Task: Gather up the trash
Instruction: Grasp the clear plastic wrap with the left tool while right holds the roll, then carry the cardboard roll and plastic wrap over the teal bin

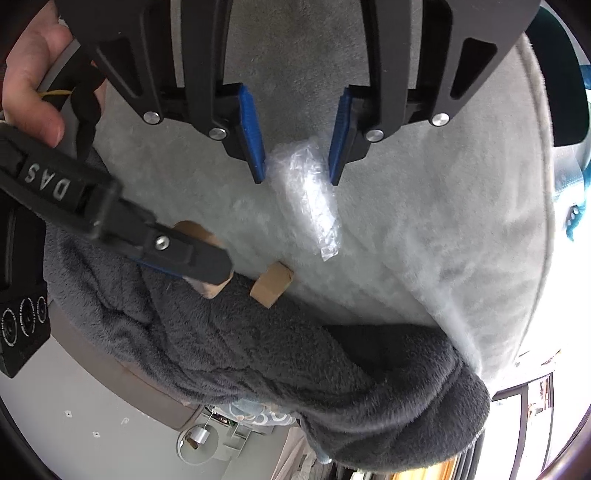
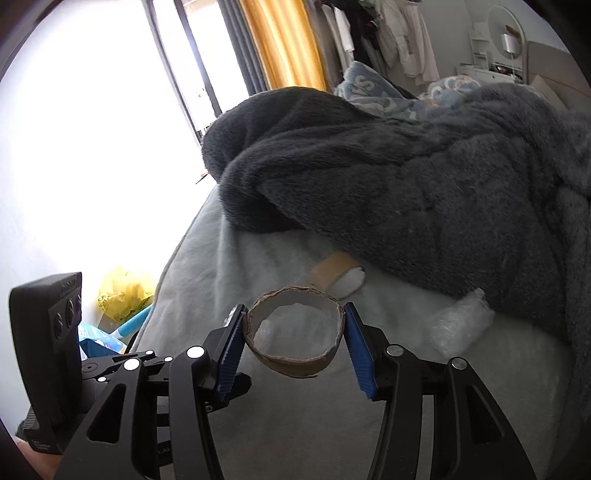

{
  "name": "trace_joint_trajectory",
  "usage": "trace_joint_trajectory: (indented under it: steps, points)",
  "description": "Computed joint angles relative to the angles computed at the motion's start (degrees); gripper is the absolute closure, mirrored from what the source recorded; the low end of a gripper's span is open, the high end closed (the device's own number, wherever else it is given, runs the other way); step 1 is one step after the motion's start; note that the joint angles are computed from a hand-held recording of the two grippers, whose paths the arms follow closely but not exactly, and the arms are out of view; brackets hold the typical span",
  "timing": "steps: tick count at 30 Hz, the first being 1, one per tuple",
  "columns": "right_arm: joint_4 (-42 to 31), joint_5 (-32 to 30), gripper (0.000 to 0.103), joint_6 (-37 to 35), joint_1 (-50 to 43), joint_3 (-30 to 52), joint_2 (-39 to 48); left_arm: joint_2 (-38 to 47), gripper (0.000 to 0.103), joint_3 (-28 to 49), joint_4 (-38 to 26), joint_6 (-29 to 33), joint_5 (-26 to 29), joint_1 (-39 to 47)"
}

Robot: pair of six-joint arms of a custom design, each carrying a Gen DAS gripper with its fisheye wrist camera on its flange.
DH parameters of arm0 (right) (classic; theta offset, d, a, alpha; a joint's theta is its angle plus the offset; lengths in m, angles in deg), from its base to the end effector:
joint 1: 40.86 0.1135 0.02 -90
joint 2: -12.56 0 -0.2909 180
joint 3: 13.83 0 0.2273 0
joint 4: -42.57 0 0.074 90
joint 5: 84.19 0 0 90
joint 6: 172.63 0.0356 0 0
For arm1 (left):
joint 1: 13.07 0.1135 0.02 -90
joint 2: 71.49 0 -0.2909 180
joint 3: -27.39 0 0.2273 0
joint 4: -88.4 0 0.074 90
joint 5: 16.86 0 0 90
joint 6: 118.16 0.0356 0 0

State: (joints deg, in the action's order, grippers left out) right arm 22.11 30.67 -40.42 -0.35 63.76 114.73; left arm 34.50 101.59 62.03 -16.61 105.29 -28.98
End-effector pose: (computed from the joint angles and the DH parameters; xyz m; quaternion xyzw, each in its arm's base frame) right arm 0.2858 0.2245 0.2281 0.0957 0.9010 0.0975 0.4117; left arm 0.3297 -0.1137 0.1849 0.2931 0.8796 -0.2761 0.2533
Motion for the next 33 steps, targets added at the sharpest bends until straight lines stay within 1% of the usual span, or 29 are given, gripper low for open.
trace_joint_trajectory:
  steps: [6, 12, 16, 25, 29, 33]
  points:
    - [-0.4, 0.4, 0.050, -1.4, 0.5, 3.4, 1.5, -2.3, 0.067, -0.4, 0.4, 2.0, 0.2, 3.5]
    - [-1.8, 0.5, 0.050, -2.5, 1.3, 9.1, 4.5, -2.1, 0.067, 0.9, -0.2, 4.5, 0.1, 8.5]
    - [-3.1, 0.4, 0.050, -3.9, 2.1, 14.2, 7.6, -1.6, 0.067, 2.0, -0.2, 6.4, 0.4, 12.2]
    - [-7.0, -0.7, 0.050, -6.7, 3.9, 25.9, 14.6, 0.8, 0.067, 6.0, -2.8, 10.5, 2.1, 19.9]
    - [-8.9, -0.6, 0.050, -7.9, 5.1, 31.5, 17.7, 2.7, 0.067, 8.5, -5.3, 13.1, 1.8, 22.7]
    - [-10.7, -2.0, 0.050, -8.3, 5.7, 36.9, 21.5, 4.9, 0.067, 11.2, -7.3, 14.9, 1.3, 25.8]
